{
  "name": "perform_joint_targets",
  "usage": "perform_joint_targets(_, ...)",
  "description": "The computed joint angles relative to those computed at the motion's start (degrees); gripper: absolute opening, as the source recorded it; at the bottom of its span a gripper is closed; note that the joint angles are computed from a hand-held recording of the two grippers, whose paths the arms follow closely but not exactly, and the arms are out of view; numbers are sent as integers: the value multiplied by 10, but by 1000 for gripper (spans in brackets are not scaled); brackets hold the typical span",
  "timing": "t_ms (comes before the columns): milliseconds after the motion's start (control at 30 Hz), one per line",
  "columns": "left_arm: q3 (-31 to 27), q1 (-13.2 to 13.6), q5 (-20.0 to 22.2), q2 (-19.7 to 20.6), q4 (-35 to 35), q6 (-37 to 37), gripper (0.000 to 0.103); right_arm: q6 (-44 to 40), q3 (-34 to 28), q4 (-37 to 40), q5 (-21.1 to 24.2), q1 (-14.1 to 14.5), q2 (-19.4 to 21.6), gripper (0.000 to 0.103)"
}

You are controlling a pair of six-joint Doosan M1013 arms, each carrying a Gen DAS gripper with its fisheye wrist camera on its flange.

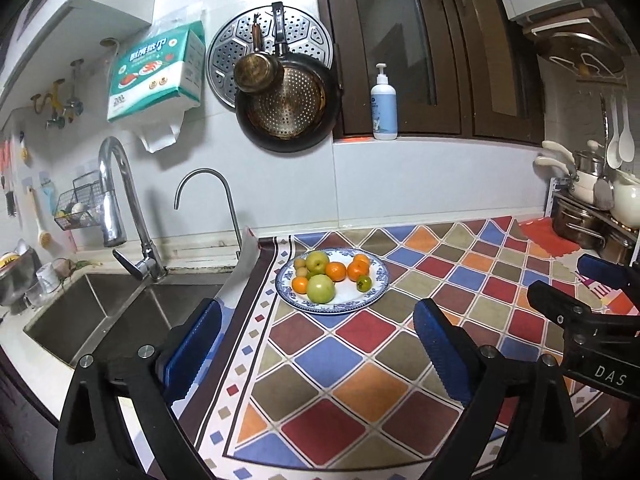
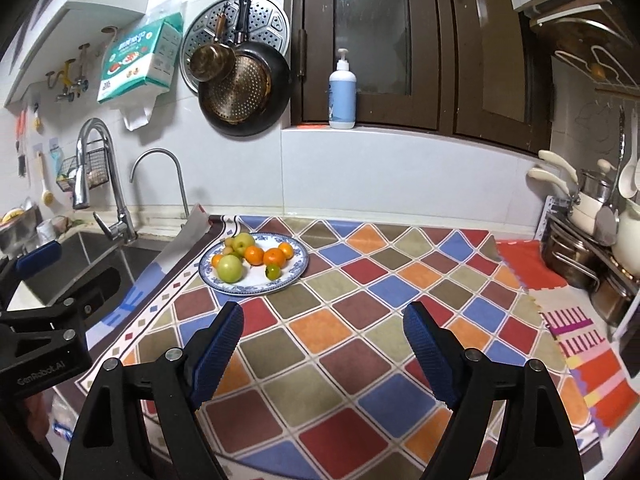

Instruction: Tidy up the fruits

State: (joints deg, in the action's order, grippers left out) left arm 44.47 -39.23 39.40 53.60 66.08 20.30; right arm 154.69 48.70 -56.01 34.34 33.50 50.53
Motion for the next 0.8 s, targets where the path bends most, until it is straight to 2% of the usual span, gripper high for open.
perform_joint_targets(133, 25, -6, -3, -14, 24, -28, 102, 39, 35, -34, -10, 4, -19, 82)
perform_joint_targets(333, 51, -13, -1, -28, 40, -50, 103, 75, 69, -66, -21, 8, -37, 82)
perform_joint_targets(800, 73, -23, 8, -40, 45, -62, 103, 127, 115, -110, -30, 12, -62, 83)
